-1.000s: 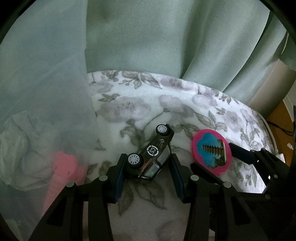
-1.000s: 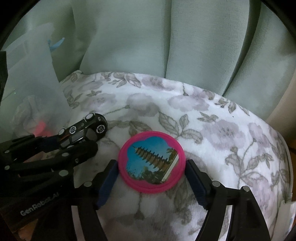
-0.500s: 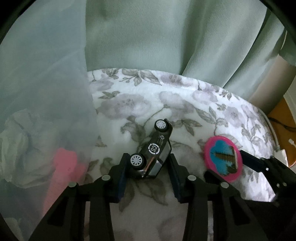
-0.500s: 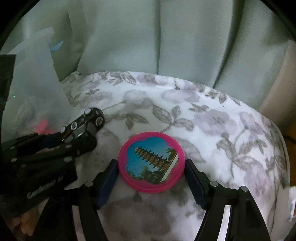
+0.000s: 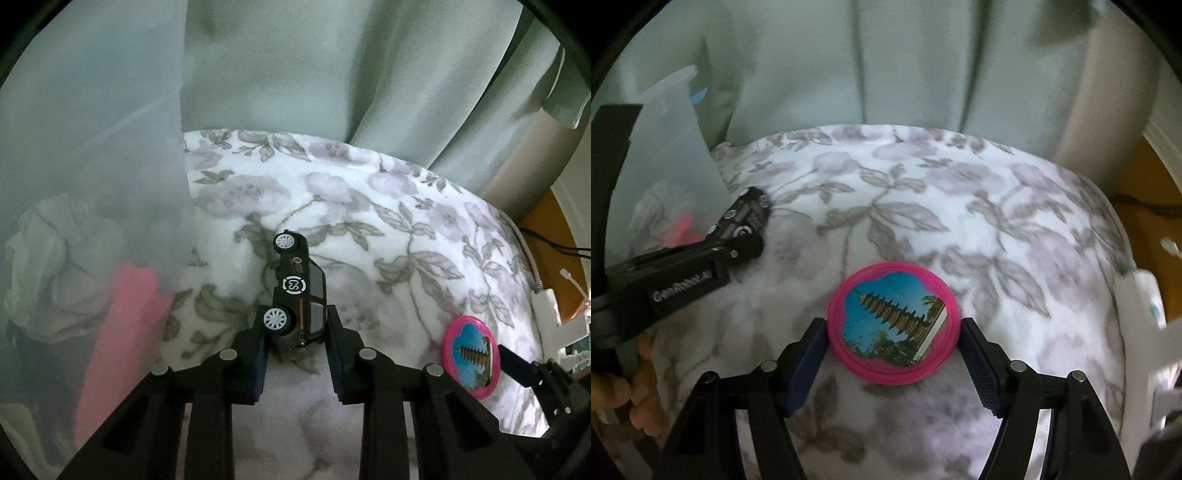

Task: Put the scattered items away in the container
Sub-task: 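Grasp the black toy car with left tool while right tool grasps the pink badge, then lift and carry the toy car and pink badge over the clear box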

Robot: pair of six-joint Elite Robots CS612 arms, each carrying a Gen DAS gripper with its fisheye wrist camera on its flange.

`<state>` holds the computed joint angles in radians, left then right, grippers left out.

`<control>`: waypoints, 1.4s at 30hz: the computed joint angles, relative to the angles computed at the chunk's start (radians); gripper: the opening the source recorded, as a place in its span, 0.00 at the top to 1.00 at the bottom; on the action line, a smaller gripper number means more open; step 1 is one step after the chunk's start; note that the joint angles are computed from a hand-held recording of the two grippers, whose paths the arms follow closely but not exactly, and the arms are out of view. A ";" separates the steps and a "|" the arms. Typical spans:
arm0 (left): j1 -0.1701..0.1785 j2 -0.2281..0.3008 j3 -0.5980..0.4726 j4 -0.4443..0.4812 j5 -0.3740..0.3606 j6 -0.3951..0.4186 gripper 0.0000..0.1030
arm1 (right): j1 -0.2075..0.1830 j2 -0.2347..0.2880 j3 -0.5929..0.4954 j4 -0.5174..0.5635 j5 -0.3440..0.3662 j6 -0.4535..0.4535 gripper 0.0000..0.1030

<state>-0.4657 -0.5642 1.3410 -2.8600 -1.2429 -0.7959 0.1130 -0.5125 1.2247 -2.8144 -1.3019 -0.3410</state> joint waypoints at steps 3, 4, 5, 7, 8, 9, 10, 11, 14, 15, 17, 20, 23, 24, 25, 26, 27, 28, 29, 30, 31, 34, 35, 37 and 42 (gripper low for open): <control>-0.001 0.003 -0.002 -0.002 0.002 0.001 0.72 | -0.008 -0.006 0.011 -0.005 0.002 0.021 0.28; -0.001 0.004 -0.003 -0.002 0.004 0.001 0.72 | -0.011 -0.007 0.014 -0.007 0.004 0.027 0.28; -0.001 0.004 -0.004 -0.004 0.005 0.002 0.72 | -0.013 -0.008 0.017 -0.010 0.006 0.031 0.28; -0.001 0.006 -0.004 -0.009 0.005 0.006 0.73 | -0.016 -0.007 0.020 -0.016 0.011 0.041 0.28; -0.001 0.006 -0.006 -0.008 0.006 0.007 0.73 | -0.016 -0.007 0.020 -0.018 0.014 0.046 0.28; -0.001 0.007 -0.007 -0.007 0.006 0.009 0.73 | -0.017 -0.007 0.020 -0.019 0.016 0.049 0.28; -0.002 0.007 -0.008 -0.007 0.005 0.010 0.73 | -0.017 -0.008 0.023 -0.021 0.016 0.052 0.28; -0.002 0.006 -0.008 -0.008 0.003 0.012 0.73 | -0.017 -0.010 0.025 -0.024 0.018 0.056 0.28; -0.004 0.003 -0.005 -0.009 -0.003 0.018 0.73 | -0.019 -0.013 0.030 -0.027 0.021 0.068 0.28; -0.005 0.001 -0.003 -0.010 -0.005 0.020 0.73 | -0.019 -0.014 0.032 -0.027 0.021 0.073 0.28; -0.008 -0.004 0.002 -0.013 -0.008 0.024 0.74 | -0.022 -0.019 0.039 -0.031 0.023 0.084 0.28; -0.012 -0.015 0.012 -0.017 -0.015 0.028 0.74 | -0.027 -0.031 0.055 -0.039 0.024 0.103 0.28; -0.020 -0.031 0.029 -0.021 -0.012 0.031 0.74 | -0.033 -0.046 0.077 -0.051 0.028 0.122 0.28; -0.022 -0.036 0.035 -0.025 -0.010 0.033 0.74 | -0.035 -0.052 0.086 -0.057 0.029 0.127 0.28; -0.025 -0.042 0.041 -0.029 -0.009 0.035 0.74 | -0.036 -0.057 0.094 -0.062 0.031 0.132 0.28; -0.028 -0.047 0.048 -0.035 -0.007 0.037 0.74 | -0.038 -0.061 0.101 -0.067 0.033 0.136 0.28; -0.030 -0.052 0.053 -0.040 -0.006 0.039 0.74 | -0.040 -0.067 0.110 -0.074 0.036 0.141 0.28; -0.032 -0.057 0.058 -0.044 -0.004 0.040 0.74 | -0.042 -0.074 0.120 -0.081 0.039 0.147 0.28; -0.035 -0.064 0.065 -0.048 -0.002 0.042 0.74 | -0.044 -0.080 0.130 -0.090 0.042 0.152 0.28; -0.038 -0.071 0.072 -0.053 0.000 0.045 0.74 | -0.046 -0.087 0.139 -0.097 0.047 0.159 0.28; -0.041 -0.079 0.079 -0.061 0.003 0.048 0.74 | -0.049 -0.094 0.149 -0.103 0.053 0.166 0.28; -0.052 -0.102 0.099 -0.085 0.018 0.065 0.74 | -0.055 -0.115 0.177 -0.128 0.071 0.184 0.28; -0.056 -0.110 0.105 -0.092 0.025 0.072 0.74 | -0.057 -0.121 0.186 -0.138 0.076 0.188 0.28; -0.063 -0.127 0.121 -0.105 0.034 0.079 0.74 | -0.060 -0.137 0.206 -0.162 0.085 0.197 0.28; -0.082 -0.170 0.163 -0.147 0.067 0.098 0.74 | -0.069 -0.175 0.253 -0.227 0.107 0.225 0.28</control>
